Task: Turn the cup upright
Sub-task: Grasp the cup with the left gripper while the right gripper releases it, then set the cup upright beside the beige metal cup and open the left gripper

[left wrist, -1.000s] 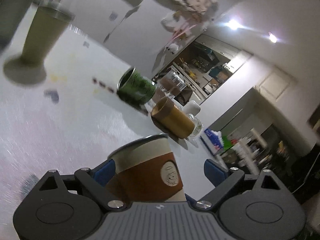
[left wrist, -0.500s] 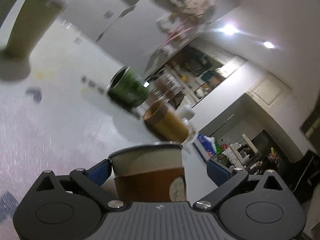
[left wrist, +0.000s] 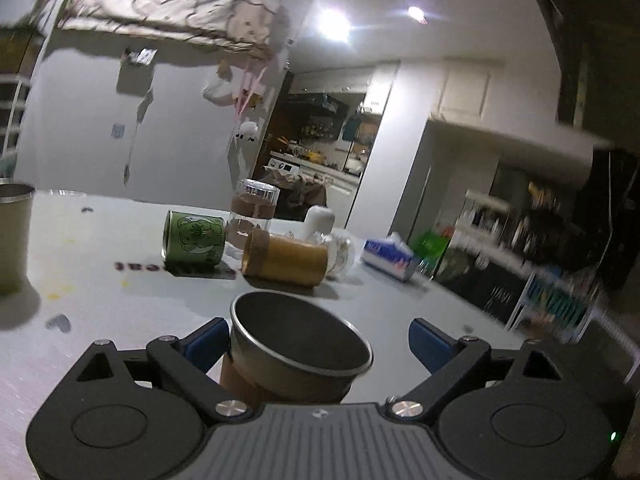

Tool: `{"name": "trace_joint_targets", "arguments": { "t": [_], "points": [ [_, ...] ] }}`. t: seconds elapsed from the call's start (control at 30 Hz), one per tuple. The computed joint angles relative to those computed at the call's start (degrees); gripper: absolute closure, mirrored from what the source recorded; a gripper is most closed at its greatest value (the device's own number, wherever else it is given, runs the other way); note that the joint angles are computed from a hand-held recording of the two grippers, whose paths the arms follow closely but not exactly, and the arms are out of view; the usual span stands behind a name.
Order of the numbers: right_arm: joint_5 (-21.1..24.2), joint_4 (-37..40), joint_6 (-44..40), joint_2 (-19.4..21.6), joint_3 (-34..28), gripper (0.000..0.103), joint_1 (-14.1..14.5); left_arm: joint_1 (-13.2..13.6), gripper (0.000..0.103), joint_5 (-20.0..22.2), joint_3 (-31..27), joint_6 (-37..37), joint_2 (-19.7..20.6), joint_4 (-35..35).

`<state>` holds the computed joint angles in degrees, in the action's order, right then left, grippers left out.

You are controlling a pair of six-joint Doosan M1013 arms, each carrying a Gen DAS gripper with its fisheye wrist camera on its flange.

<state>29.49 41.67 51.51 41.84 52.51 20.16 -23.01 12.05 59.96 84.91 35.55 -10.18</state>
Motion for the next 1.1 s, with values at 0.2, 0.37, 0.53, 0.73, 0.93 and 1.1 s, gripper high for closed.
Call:
{"name": "trace_joint_targets", "arguments": {
  "t": [0.2, 0.37, 0.53, 0.73, 0.93, 1.1],
  "points": [
    [-0.87, 0.7, -1.56, -0.27, 0.72, 0.048, 0.09, -0.64, 0.01, 2.73, -0.7, -9.58, 0.29, 16.11],
    [-0.74, 0.94, -1.7, -0.23, 0.57, 0.049, 0.03, -1.2, 0.024, 4.7, -1.35, -19.5, 0.7, 29.92],
    [-1.13, 0.69, -1.53, -0.32, 0.7, 0.05, 0.04, -0.45, 0.026, 5.25, -2.71, -21.75, 1.41, 28.94],
    [-4.64, -0.99, 0.46, -0.96, 1.86, 0.036, 0.24, -0.21, 0.026, 10.61, -7.62, -40.54, 4.11, 47.49],
    [-6.82, 0.31, 1.54, -1.23, 2.2, 0.035, -0.14, 0.46, 0.026, 18.2, -15.07, -59.11, 8.52, 64.36],
    [-7.52, -0.67, 2.67, -1.18, 1.97, 0.035, -0.19, 1.44, 0.026, 23.74, -23.26, -59.94, 12.82, 64.41]
  ]
}}
